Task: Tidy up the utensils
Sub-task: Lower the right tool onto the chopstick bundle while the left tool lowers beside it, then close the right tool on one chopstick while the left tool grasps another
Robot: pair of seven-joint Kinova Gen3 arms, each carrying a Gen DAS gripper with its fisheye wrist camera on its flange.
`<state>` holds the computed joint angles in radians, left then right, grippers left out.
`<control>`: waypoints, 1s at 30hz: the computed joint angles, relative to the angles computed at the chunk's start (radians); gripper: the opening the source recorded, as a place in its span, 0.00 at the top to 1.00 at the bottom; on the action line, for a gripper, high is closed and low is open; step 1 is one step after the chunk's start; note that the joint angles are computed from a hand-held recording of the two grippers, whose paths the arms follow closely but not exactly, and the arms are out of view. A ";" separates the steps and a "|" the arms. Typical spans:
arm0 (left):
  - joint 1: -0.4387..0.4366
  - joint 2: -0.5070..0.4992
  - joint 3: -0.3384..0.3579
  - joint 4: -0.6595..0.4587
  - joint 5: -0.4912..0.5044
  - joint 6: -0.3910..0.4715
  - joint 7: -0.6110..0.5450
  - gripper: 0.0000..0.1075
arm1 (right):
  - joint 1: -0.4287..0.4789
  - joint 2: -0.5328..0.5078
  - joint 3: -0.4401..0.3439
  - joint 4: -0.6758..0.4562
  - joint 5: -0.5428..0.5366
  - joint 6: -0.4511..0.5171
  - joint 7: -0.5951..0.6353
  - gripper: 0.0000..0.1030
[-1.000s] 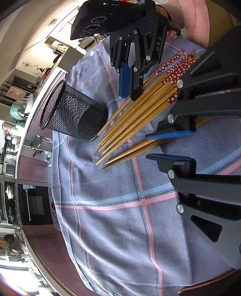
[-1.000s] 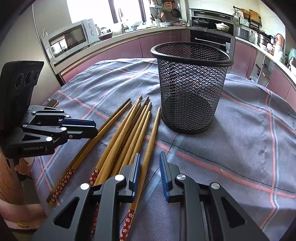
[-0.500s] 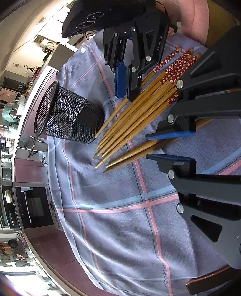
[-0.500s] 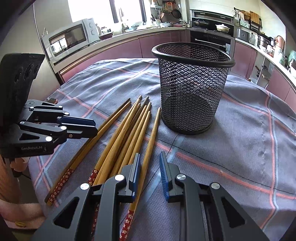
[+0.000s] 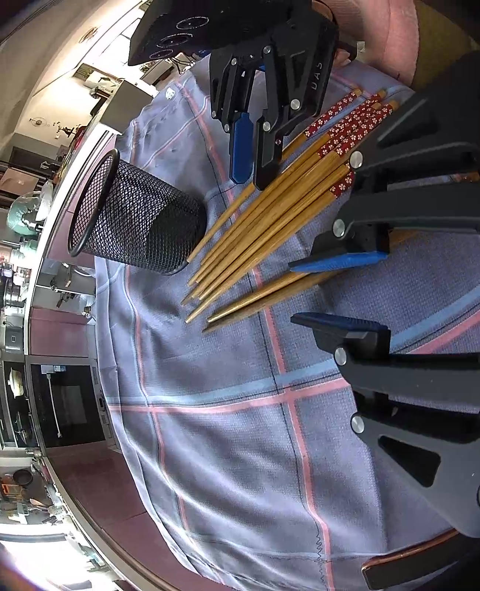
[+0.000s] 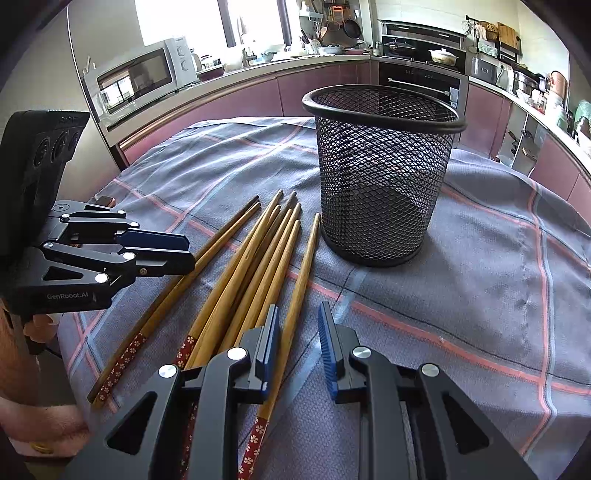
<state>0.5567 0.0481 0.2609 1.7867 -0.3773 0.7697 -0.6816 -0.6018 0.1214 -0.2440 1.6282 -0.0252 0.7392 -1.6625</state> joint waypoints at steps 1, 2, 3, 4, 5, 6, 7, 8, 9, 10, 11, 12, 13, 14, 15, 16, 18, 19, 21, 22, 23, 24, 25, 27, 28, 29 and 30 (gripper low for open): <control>0.001 -0.001 0.001 0.000 -0.001 0.002 0.000 0.79 | 0.000 -0.001 0.000 0.002 -0.002 -0.003 0.000 0.80; 0.001 -0.001 0.001 0.000 -0.002 0.004 0.000 0.79 | 0.001 -0.001 0.000 0.003 -0.002 -0.004 0.000 0.80; 0.001 -0.001 0.001 -0.001 -0.004 0.007 -0.001 0.78 | 0.001 -0.001 0.000 0.002 -0.003 -0.003 0.001 0.80; 0.000 -0.003 0.000 0.001 -0.001 0.006 -0.003 0.78 | 0.001 -0.001 0.000 0.002 -0.004 -0.003 0.002 0.80; -0.001 -0.003 0.000 0.001 0.001 0.006 -0.005 0.78 | 0.001 0.000 0.000 0.001 -0.003 -0.002 0.001 0.80; -0.004 -0.005 -0.001 0.002 0.006 0.008 -0.012 0.78 | 0.001 0.000 0.000 0.001 -0.003 -0.002 0.001 0.80; -0.006 -0.008 -0.001 0.005 0.009 0.006 -0.014 0.77 | 0.001 -0.001 0.000 0.002 -0.004 -0.003 0.003 0.80; -0.007 -0.009 0.000 0.004 0.007 0.011 -0.016 0.77 | 0.002 -0.001 0.000 0.002 -0.005 -0.003 0.004 0.80; -0.007 -0.008 0.001 0.002 0.003 0.016 -0.016 0.77 | 0.003 -0.001 0.000 0.002 -0.007 -0.002 0.007 0.80; -0.006 -0.007 0.002 -0.001 0.000 0.024 -0.016 0.77 | 0.003 -0.001 0.000 0.002 -0.006 -0.001 0.008 0.80; -0.002 -0.003 0.005 -0.007 -0.010 0.034 -0.010 0.77 | 0.003 -0.001 0.001 0.000 -0.005 0.000 0.008 0.80; 0.003 -0.001 0.007 -0.013 -0.023 0.051 -0.004 0.77 | 0.001 0.000 0.001 -0.001 -0.003 0.000 0.006 0.80; 0.004 0.000 0.006 -0.015 -0.027 0.058 -0.002 0.77 | 0.001 0.001 0.001 -0.003 -0.002 0.001 0.005 0.80; 0.004 -0.001 0.005 -0.015 -0.024 0.061 -0.003 0.77 | 0.000 0.001 0.001 -0.004 0.001 0.003 0.003 0.80; -0.001 -0.003 0.002 -0.015 -0.008 0.055 -0.015 0.77 | -0.002 0.001 0.001 -0.004 0.005 0.003 0.000 0.80; -0.003 -0.001 0.002 -0.019 0.000 0.056 -0.023 0.77 | -0.004 0.002 0.001 -0.004 0.008 0.002 -0.003 0.80; 0.009 0.015 0.007 -0.040 -0.028 0.082 -0.006 0.74 | -0.007 0.005 0.001 -0.007 0.014 0.002 -0.009 0.80; 0.027 0.031 0.012 -0.060 -0.067 0.118 0.022 0.74 | -0.009 0.007 0.001 -0.008 0.017 0.002 -0.013 0.80; 0.054 0.046 0.007 -0.080 -0.102 0.149 0.041 0.74 | -0.010 0.006 0.001 -0.006 0.019 -0.001 -0.016 0.80; 0.050 0.045 0.009 -0.079 -0.096 0.142 0.033 0.73 | -0.010 0.005 0.001 -0.005 0.018 -0.002 -0.016 0.80; 0.053 0.045 0.003 -0.077 -0.088 0.134 0.023 0.73 | -0.010 0.005 0.001 -0.005 0.018 -0.002 -0.016 0.80; 0.055 0.048 0.001 -0.078 -0.087 0.134 0.018 0.74 | -0.011 0.006 0.000 -0.004 0.019 -0.003 -0.017 0.80; 0.059 0.046 -0.001 -0.072 -0.092 0.127 0.023 0.74 | -0.011 0.006 0.000 -0.004 0.019 -0.003 -0.018 0.80; 0.057 0.040 -0.007 -0.066 -0.082 0.120 0.023 0.74 | -0.010 0.004 0.000 -0.001 0.018 -0.005 -0.015 0.80; 0.054 0.040 -0.009 -0.065 -0.076 0.120 0.023 0.76 | -0.009 0.004 0.000 -0.001 0.015 -0.006 -0.013 0.80; 0.047 0.037 -0.012 -0.056 -0.064 0.103 0.017 0.76 | -0.008 0.004 0.000 -0.001 0.014 -0.006 -0.011 0.80; 0.041 0.032 -0.013 -0.048 -0.051 0.087 0.007 0.78 | -0.007 0.004 0.000 -0.001 0.013 -0.005 -0.009 0.80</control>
<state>0.5980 0.0801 0.2480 1.7390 -0.4287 0.8569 -0.6746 -0.6090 0.1255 -0.2441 1.6275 -0.0123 0.7337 -1.6711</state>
